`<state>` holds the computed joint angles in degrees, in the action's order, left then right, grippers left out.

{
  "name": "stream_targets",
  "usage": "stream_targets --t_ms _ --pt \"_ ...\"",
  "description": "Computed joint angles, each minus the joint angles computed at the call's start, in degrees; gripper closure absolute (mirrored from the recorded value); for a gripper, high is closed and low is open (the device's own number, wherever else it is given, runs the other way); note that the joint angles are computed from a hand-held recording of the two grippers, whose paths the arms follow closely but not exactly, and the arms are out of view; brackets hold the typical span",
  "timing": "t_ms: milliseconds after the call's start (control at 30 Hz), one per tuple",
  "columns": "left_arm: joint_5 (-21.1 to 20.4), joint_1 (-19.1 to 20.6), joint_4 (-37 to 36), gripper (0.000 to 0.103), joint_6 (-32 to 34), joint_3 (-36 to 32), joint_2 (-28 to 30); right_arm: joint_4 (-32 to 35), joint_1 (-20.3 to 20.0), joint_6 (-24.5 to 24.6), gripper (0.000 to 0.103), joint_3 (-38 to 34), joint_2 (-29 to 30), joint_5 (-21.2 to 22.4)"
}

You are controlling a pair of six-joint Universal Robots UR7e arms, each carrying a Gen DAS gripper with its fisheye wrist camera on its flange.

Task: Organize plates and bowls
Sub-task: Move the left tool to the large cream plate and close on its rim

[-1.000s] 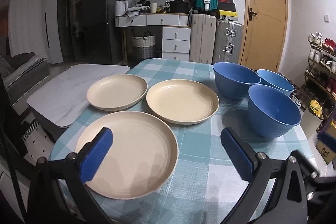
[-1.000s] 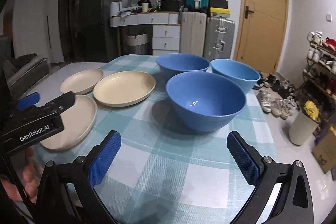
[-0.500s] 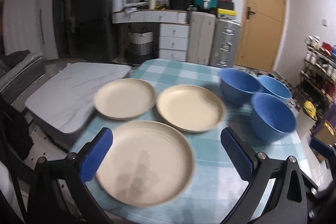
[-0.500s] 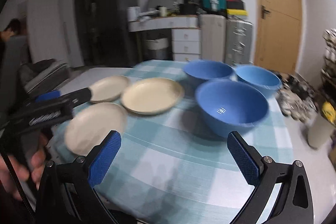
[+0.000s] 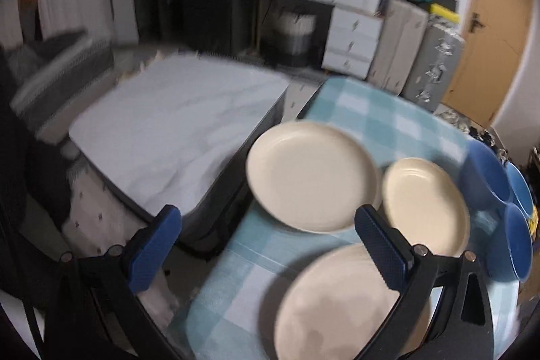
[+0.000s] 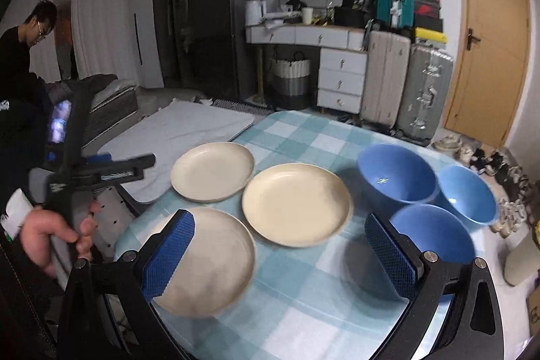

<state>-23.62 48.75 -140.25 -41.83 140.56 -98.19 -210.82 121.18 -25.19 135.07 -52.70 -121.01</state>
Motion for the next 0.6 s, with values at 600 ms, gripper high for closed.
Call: stream_targets --t_ms 600 --pt "-16.19 22.88 -22.90 0.013 19.60 -13.97 18.86 26.62 -1.64 -0.34 0.000 -32.17 18.51 -1.21"
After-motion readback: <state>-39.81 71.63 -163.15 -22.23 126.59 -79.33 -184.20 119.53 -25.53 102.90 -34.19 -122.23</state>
